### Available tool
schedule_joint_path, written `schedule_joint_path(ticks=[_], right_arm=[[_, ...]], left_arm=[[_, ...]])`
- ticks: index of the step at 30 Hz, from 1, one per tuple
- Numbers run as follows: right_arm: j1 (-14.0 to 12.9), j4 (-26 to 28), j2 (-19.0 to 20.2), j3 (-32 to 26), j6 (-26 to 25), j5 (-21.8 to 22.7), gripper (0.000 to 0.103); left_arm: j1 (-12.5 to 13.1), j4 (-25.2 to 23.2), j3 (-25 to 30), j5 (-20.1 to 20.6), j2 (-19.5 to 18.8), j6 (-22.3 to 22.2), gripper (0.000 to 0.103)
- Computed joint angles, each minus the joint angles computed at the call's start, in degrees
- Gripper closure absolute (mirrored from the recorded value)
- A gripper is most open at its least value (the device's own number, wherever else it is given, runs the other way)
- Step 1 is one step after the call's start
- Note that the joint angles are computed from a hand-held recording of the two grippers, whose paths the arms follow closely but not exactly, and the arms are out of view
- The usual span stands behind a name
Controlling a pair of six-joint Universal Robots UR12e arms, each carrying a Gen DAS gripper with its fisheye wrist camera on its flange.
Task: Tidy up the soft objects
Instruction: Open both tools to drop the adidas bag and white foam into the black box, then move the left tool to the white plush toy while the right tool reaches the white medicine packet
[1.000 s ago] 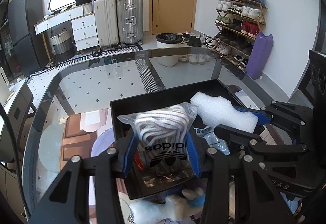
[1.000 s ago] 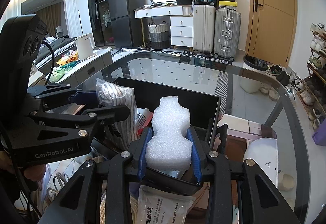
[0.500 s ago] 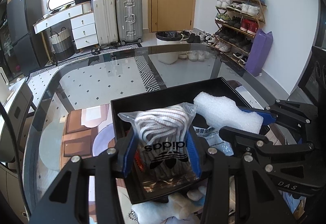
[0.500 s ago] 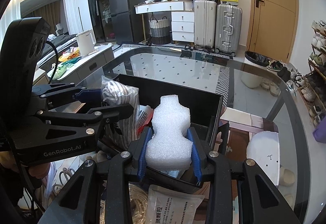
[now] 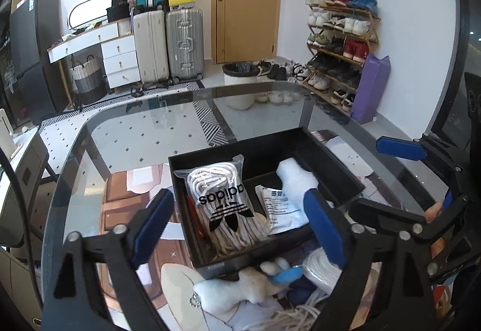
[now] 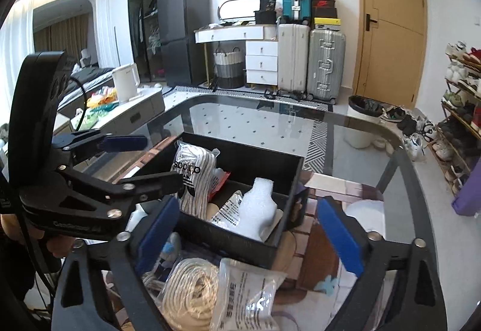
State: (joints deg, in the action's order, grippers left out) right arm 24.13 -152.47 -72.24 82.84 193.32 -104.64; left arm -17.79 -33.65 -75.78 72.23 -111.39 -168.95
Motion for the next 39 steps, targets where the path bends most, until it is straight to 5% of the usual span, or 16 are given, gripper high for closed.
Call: schedule_joint_path(ticks=[3,21,39], right_arm=[[0.29,-0.92,-0.91,1.12,1.14,-0.82,0.001],[0.29,0.03,-3.54,5.15,6.68,0.17,0.001],[0.20,1.82,-4.40,6.86,9.35,1.64,0.001]], left_arm=[[0.22,1.20,-1.37,0.29,0.98,-0.43,0.000],[0.47,0.45,-6.11,4.75,3.81,-2.75,0.000],[0.45,-1.45,-7.61,4.98,4.50,-2.15,0.000]])
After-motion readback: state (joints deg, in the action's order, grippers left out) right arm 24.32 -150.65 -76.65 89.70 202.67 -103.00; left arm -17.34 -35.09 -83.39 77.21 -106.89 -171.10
